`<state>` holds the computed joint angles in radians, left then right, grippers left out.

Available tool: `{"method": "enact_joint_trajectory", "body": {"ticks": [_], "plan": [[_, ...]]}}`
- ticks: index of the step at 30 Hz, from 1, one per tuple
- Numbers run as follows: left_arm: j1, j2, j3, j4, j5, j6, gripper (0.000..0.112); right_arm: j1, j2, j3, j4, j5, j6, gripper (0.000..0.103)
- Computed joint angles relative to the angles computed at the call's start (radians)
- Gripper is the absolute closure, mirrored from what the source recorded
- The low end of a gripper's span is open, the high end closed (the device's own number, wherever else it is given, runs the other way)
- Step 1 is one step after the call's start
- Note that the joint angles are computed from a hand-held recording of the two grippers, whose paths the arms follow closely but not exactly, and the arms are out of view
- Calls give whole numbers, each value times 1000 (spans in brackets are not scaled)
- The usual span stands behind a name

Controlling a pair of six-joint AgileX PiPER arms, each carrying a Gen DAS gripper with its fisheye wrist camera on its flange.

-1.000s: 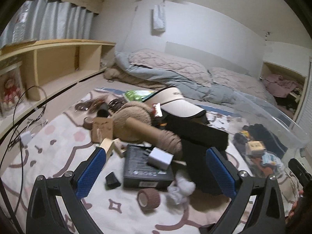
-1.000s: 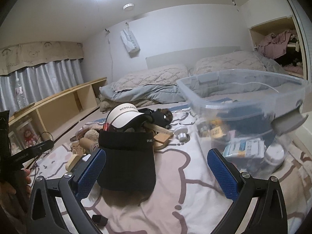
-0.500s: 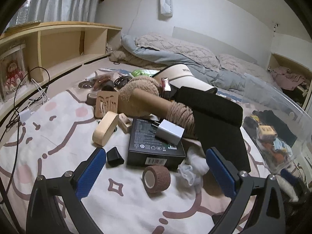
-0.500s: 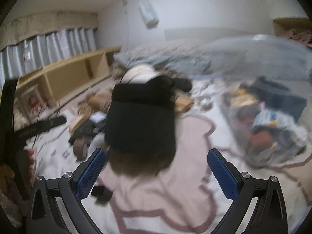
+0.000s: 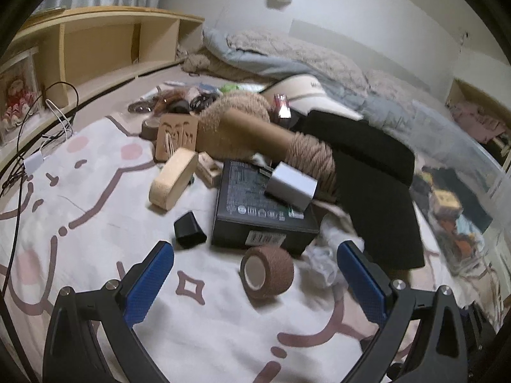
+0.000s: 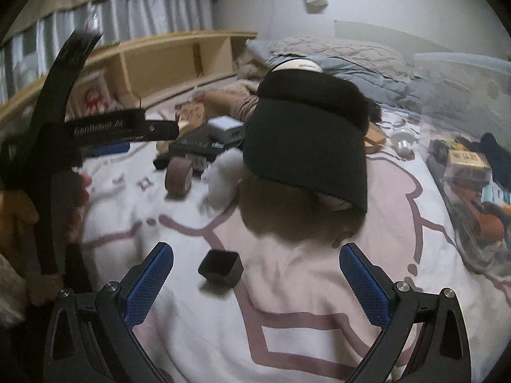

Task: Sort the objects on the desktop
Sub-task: 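Grasp the small black rubber block with the right tool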

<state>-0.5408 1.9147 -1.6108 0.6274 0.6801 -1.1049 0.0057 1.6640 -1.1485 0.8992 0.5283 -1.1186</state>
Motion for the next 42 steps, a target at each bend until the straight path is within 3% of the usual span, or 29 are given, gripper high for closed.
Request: {"method": "enact_joint_trajectory", "body": {"ticks": [7, 9, 13, 19, 31, 33, 35, 37, 39, 41, 42], "plan": [[-10, 73, -85, -85, 78, 121, 10, 67, 63, -35, -292, -74, 250, 0], [-11, 94, -110, -97, 113, 138, 10, 76, 87, -54, -370, -59, 322, 0], [3, 127, -144, -149, 161, 163, 10, 62, 101, -64, -336, -40, 306, 0], [34, 133, -132, -233, 172, 182, 10, 53, 96, -39, -276, -64, 259, 0], [35, 176, -176, -261, 220, 210, 9, 44, 100, -44, -250, -26, 259, 0], [41, 156, -144, -263, 183, 197, 9, 32, 88, -29, -190, -21, 202, 0], [65, 109, -71, -302, 90, 189, 9, 9, 79, -20, -81, 9, 87, 5], [93, 53, 15, -370, -34, 201, 10, 8, 61, -4, -10, 16, 0, 27], [107, 26, 54, -426, -111, 230, 10, 7, 51, 4, 47, 32, -68, 37], [108, 5, 84, -445, -168, 245, 10, 14, 43, 9, 72, 36, -105, 40], [107, -4, 96, -447, -193, 251, 11, 16, 43, 10, 74, 42, -116, 48]]}}
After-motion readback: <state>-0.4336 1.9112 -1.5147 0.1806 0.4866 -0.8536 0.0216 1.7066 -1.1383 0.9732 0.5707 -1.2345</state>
